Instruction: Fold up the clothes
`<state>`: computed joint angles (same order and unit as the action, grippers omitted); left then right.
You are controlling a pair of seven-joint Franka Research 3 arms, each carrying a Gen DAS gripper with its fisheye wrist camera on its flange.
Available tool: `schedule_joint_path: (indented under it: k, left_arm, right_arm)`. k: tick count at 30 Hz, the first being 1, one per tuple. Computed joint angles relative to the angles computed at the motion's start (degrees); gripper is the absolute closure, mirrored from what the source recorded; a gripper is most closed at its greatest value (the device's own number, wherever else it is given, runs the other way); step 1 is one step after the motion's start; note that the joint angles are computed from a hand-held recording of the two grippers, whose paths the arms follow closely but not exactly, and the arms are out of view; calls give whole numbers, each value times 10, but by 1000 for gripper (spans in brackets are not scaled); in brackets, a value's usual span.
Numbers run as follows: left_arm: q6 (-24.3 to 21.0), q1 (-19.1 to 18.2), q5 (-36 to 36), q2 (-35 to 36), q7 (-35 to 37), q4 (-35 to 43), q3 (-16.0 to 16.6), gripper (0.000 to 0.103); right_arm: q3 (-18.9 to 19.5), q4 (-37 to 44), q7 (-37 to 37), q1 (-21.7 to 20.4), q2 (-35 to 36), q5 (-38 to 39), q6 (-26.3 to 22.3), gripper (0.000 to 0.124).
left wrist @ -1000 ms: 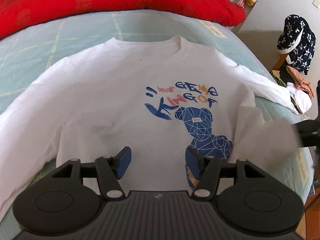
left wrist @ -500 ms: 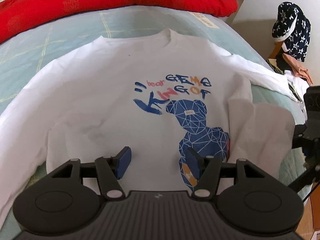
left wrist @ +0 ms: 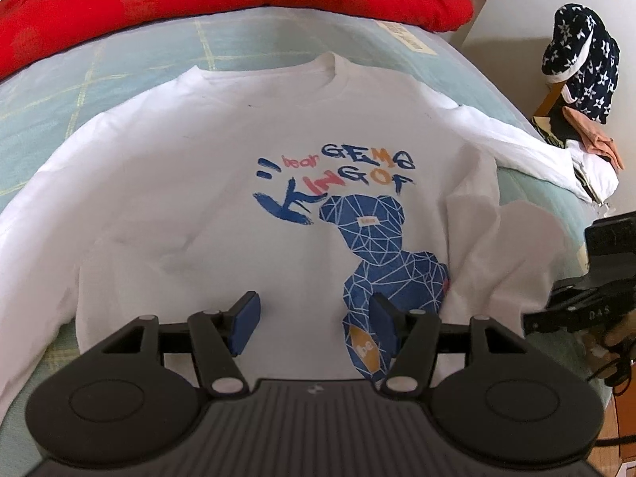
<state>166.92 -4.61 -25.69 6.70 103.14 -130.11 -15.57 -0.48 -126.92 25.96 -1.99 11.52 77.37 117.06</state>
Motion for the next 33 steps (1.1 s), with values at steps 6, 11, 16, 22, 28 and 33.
schedule_joint_path:
  k: [6, 11, 16, 22, 28, 33]
  left_arm:
    - [-21, -3, 11, -11, 19, -1, -1, 43]
    - [-91, -19, -2, -38, 135, 0, 3, 43]
    - [-155, -46, 12, -61, 187, 5, 20, 43]
    - [-195, -69, 32, -82, 121, 10, 30, 42]
    - [-206, -94, 29, -112, 80, -18, 34, 42]
    - [-214, -108, 20, -125, 55, -34, 41, 42]
  right_arm:
    - [1, -14, 54, 19, -35, -33, 45, 119]
    - [-5, -31, 106, 32, -76, -82, 68, 117]
    - [-16, -47, 147, 40, -122, -152, 69, 117]
    - [-28, -73, 210, 45, -174, -219, 62, 117]
    - [-45, -100, 260, 40, -215, -261, 32, 117]
    - [-56, -109, 308, 31, -240, -278, 1, 117]
